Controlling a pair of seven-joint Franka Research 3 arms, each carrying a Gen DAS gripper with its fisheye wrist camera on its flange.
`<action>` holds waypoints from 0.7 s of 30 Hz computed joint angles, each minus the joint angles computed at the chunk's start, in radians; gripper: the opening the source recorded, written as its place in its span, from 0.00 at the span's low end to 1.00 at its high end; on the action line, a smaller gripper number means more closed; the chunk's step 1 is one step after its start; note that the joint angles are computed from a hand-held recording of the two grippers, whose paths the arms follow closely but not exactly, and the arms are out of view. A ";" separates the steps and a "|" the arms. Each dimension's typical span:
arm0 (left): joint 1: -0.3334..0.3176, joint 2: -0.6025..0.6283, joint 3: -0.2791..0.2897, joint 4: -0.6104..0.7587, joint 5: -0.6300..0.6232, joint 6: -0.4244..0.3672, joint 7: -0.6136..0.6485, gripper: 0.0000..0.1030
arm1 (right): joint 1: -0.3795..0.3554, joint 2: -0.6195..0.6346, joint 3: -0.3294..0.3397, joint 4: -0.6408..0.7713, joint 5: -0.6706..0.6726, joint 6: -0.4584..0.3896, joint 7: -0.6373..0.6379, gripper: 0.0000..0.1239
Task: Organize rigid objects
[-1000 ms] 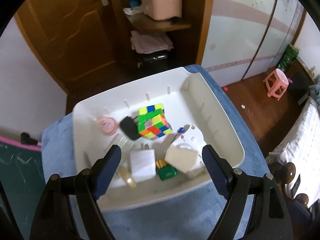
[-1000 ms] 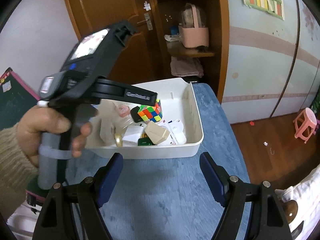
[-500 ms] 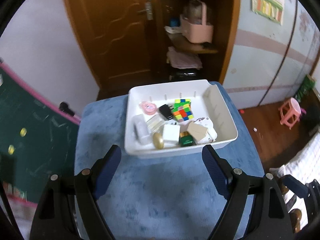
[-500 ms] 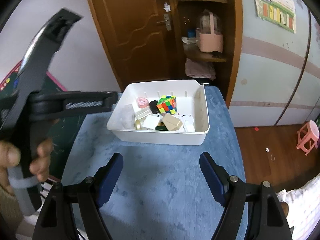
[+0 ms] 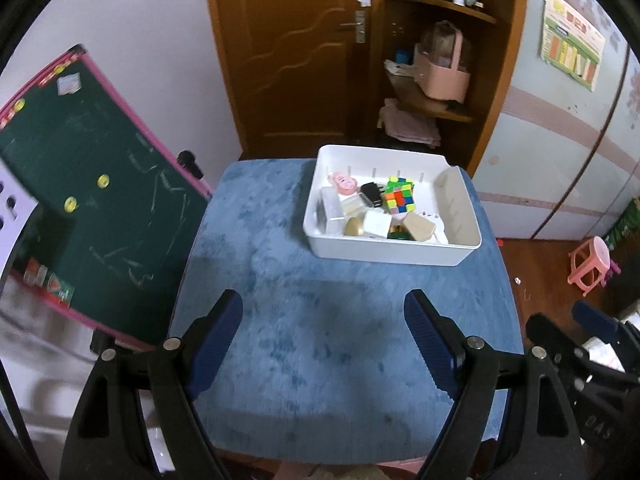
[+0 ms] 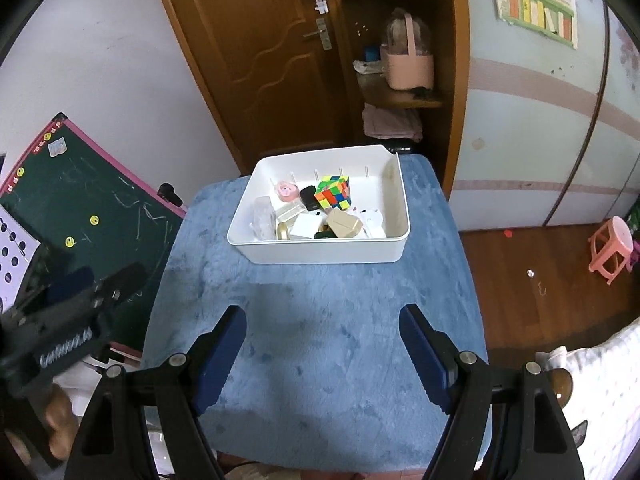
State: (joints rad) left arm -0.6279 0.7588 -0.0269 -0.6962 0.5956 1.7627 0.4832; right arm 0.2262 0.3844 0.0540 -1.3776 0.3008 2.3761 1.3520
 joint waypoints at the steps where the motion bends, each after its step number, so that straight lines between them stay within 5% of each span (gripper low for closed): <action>1: -0.002 -0.032 0.000 -0.053 0.004 0.013 -0.021 0.83 | 0.003 -0.009 -0.002 -0.012 -0.006 0.008 -0.001 0.64; 6: 0.005 -0.131 -0.029 -0.207 0.034 0.051 -0.081 0.83 | 0.015 -0.042 0.000 -0.051 -0.016 0.034 -0.003 0.66; 21: 0.065 -0.222 -0.065 -0.333 0.072 0.096 -0.033 0.83 | 0.095 -0.005 -0.014 0.027 -0.145 0.014 0.135 0.66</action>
